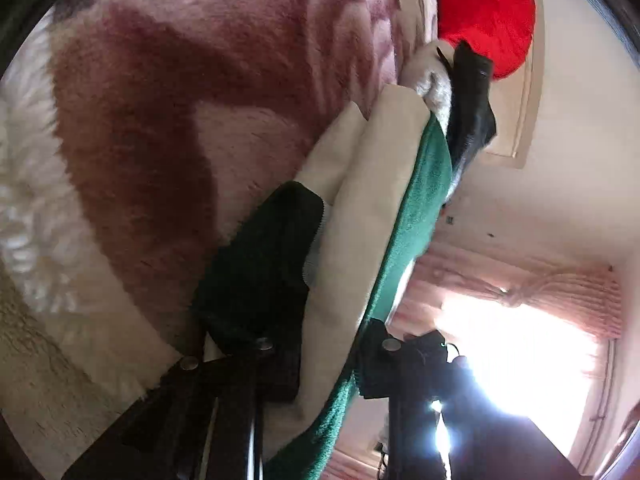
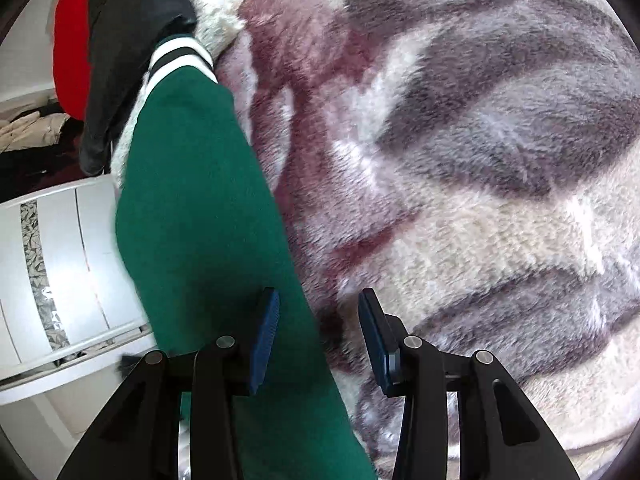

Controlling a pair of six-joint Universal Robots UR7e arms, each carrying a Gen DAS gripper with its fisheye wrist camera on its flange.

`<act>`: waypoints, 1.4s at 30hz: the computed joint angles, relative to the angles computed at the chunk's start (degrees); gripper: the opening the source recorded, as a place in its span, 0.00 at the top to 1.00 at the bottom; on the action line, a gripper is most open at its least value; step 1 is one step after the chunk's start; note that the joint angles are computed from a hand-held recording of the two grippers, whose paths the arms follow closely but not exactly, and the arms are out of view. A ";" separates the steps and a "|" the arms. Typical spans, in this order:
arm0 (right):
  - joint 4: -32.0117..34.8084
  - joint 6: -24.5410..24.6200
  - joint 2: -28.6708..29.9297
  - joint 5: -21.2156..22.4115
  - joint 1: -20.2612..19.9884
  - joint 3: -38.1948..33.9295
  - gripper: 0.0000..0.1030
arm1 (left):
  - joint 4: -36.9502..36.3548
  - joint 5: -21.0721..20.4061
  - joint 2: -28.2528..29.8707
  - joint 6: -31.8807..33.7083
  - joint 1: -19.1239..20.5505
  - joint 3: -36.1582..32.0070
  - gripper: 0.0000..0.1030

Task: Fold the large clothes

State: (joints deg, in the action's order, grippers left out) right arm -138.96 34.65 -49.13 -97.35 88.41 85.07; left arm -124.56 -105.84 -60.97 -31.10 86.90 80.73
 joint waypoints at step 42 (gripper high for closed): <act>-35.09 24.56 -19.18 10.27 13.32 63.76 0.37 | 33.11 23.66 -36.49 13.12 -11.01 26.71 0.34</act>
State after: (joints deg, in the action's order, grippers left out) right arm -174.05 59.21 -68.31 -87.08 101.73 148.83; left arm -91.44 -82.18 -97.46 -17.97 75.89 107.44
